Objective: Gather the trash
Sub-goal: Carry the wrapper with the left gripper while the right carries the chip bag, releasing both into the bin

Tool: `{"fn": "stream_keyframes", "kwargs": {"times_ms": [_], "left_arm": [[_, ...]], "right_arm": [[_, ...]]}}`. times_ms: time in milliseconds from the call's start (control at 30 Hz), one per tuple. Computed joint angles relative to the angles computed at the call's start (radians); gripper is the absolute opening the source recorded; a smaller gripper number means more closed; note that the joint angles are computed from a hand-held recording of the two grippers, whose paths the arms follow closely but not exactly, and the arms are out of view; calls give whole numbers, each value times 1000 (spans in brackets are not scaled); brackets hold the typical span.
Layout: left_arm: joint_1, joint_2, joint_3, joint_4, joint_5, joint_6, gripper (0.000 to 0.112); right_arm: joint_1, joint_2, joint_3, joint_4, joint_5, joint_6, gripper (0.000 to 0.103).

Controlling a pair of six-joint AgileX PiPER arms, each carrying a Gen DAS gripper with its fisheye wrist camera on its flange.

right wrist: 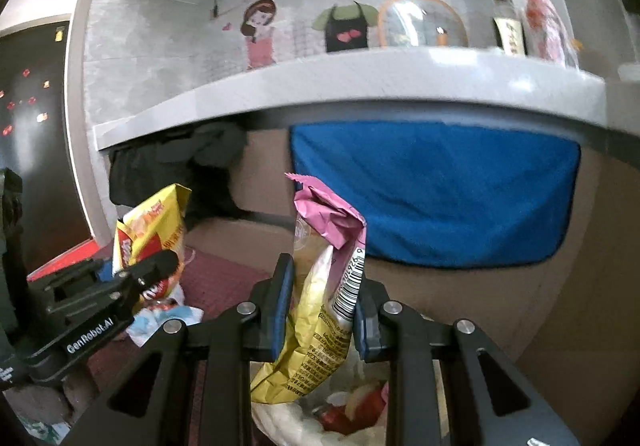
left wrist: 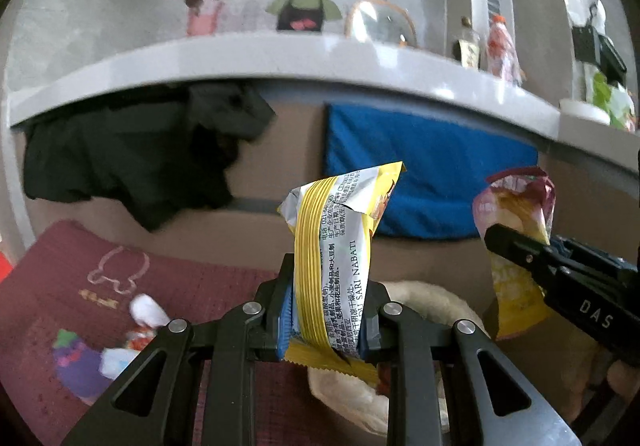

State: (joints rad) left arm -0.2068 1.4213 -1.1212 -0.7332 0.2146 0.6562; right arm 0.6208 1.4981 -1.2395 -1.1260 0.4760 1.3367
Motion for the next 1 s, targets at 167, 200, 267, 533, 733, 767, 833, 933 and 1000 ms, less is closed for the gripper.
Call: {"fn": "stream_keyframes", "kwargs": {"times_ms": [167,200,267,533,733,767,833,933,1000], "left_arm": [[-52,72,-30,73,-5,-79,25],[-59,80,-32,75,-10,-83,25],[-71,100,-40,77,-13,-89,25],[-85,178,-102,84,30,-109,25],[-82,230,-149,-11,73,-7,25],[-70,241,-159,-86,96,67,25],[-41,276,-195,-198,174,181,39],[11,327,-264,-225,315,179,56],[35,339,-291,-210,364,152,57]], "right_arm": [[-58,2,68,-24,-44,61,24],[-72,3,79,-22,-58,66,24],[-91,3,98,-24,-78,82,24],[-147,35,126,-31,-143,107,24],[-177,63,125,-16,-169,110,24],[-183,67,125,-7,-176,105,24],[-195,75,122,19,-190,82,30],[-213,88,128,83,-217,35,48],[-213,94,129,127,-206,6,49]]}}
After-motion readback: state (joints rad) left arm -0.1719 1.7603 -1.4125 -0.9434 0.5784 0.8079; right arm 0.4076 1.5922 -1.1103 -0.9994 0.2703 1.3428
